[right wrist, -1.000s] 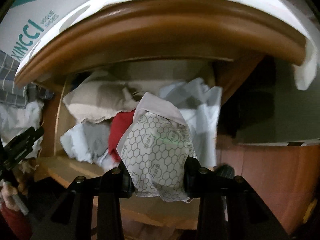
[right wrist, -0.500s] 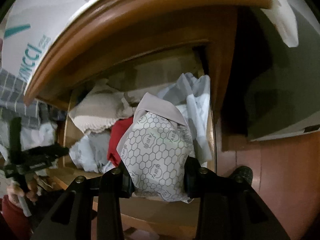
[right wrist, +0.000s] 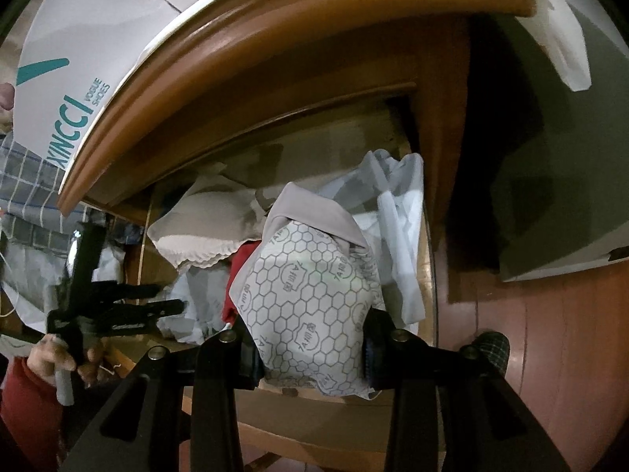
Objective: Take underwear out of drawer
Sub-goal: 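Lower the left gripper into the drawer and grasp pale blue underwear while the right gripper holds the gray underwear, then carry the pale blue underwear into the white box and open the left gripper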
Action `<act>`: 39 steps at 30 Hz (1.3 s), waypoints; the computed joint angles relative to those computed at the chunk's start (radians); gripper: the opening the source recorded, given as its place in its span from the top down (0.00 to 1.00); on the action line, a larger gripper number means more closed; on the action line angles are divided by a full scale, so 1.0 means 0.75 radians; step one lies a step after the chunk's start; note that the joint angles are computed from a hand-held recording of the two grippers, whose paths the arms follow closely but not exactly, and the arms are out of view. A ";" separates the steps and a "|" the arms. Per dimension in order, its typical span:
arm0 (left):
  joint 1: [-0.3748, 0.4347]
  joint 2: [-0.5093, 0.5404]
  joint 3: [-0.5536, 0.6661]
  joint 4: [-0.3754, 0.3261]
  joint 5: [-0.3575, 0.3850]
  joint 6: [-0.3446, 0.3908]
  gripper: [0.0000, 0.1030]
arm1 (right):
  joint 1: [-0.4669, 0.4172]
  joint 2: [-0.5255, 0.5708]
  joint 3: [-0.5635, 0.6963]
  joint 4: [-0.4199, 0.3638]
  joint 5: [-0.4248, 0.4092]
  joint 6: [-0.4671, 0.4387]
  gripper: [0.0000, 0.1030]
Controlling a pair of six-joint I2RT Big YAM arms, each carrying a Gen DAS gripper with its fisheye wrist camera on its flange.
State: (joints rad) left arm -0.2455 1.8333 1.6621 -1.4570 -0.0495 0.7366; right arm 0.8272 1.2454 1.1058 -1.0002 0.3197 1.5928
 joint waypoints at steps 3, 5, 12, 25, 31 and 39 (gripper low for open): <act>-0.013 0.039 0.030 -0.031 -0.017 -0.020 0.35 | 0.002 -0.005 -0.003 0.001 -0.002 -0.002 0.66; -0.021 0.062 0.050 -0.050 -0.026 -0.046 0.33 | 0.002 -0.009 -0.008 0.005 -0.005 0.001 0.66; -0.065 0.080 0.027 -0.067 -0.129 -0.023 0.26 | -0.007 -0.011 -0.013 0.017 -0.022 -0.007 0.66; -0.040 0.024 -0.026 -0.005 -0.137 -0.012 0.56 | -0.009 -0.019 -0.023 0.028 -0.019 0.009 0.66; -0.001 0.000 0.020 -0.040 -0.051 -0.012 0.57 | -0.009 -0.013 -0.022 0.028 -0.018 -0.003 0.66; 0.063 -0.049 0.071 -0.078 0.056 0.034 0.57 | -0.006 0.008 -0.001 0.008 -0.019 -0.021 0.66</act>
